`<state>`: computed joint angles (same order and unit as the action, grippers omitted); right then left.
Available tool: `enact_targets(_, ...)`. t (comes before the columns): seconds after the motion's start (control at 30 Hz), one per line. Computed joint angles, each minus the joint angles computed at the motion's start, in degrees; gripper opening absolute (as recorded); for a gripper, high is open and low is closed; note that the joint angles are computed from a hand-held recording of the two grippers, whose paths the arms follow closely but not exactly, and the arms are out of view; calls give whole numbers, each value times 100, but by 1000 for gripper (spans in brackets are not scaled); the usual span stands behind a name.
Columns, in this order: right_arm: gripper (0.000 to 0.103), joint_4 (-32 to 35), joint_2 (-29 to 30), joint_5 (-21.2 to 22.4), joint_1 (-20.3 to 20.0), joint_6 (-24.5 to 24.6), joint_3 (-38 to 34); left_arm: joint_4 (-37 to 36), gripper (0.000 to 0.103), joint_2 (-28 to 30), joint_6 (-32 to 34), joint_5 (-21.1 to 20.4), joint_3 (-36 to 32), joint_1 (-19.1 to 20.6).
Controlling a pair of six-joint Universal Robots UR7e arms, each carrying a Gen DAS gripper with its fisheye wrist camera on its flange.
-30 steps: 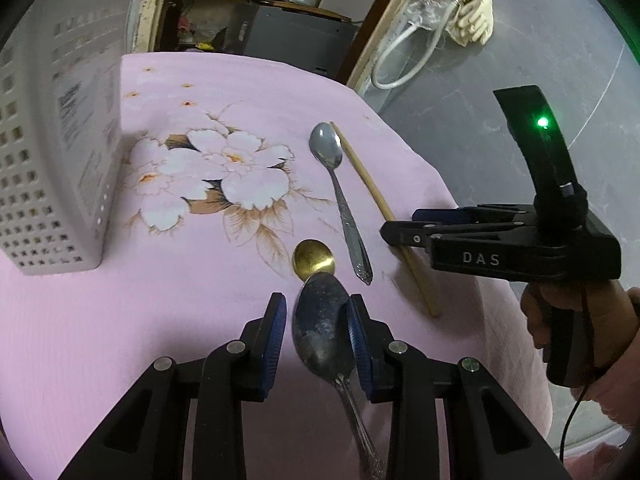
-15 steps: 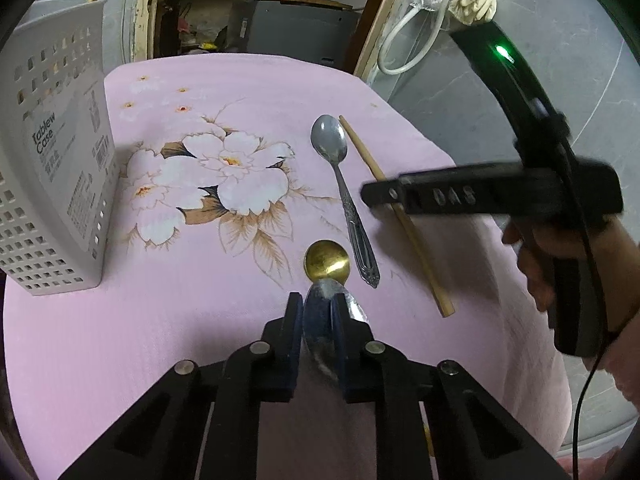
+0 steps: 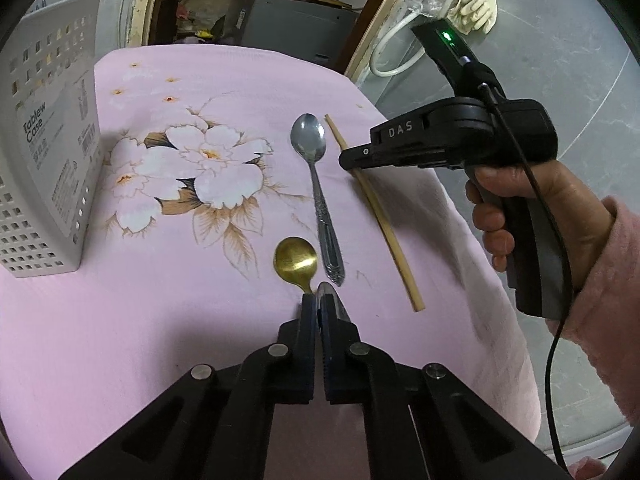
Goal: Organize utensils
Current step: 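Grasp a silver spoon with the left tool while the right tool grasps the last chopstick, then lift and carry the spoon and chopstick to the caddy with both tools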
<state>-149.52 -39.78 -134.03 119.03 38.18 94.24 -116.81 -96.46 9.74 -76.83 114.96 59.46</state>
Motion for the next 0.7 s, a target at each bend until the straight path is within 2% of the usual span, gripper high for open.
enact_targets(0.1,6,-597,-109,206,-47,35,292,122,2,-20,-36,-22,-47,-29)
enact_targets(0.2,6,-1570,-179,331,18,-18,710,257,2,-91,-58,45,-87,-90)
enact_targets(0.43,6,-3481,-172,66,383,-434,1325,69,2,-430,17,325,-6,-298)
enact_targets(0.53,6,-4215,-75,-151,579,-909,1377,-156,2,-583,5,460,25,-383)
enact_targets(0.7,6,-5267,88,-258,866,-1769,1335,-728,2,-766,51,789,2,-556)
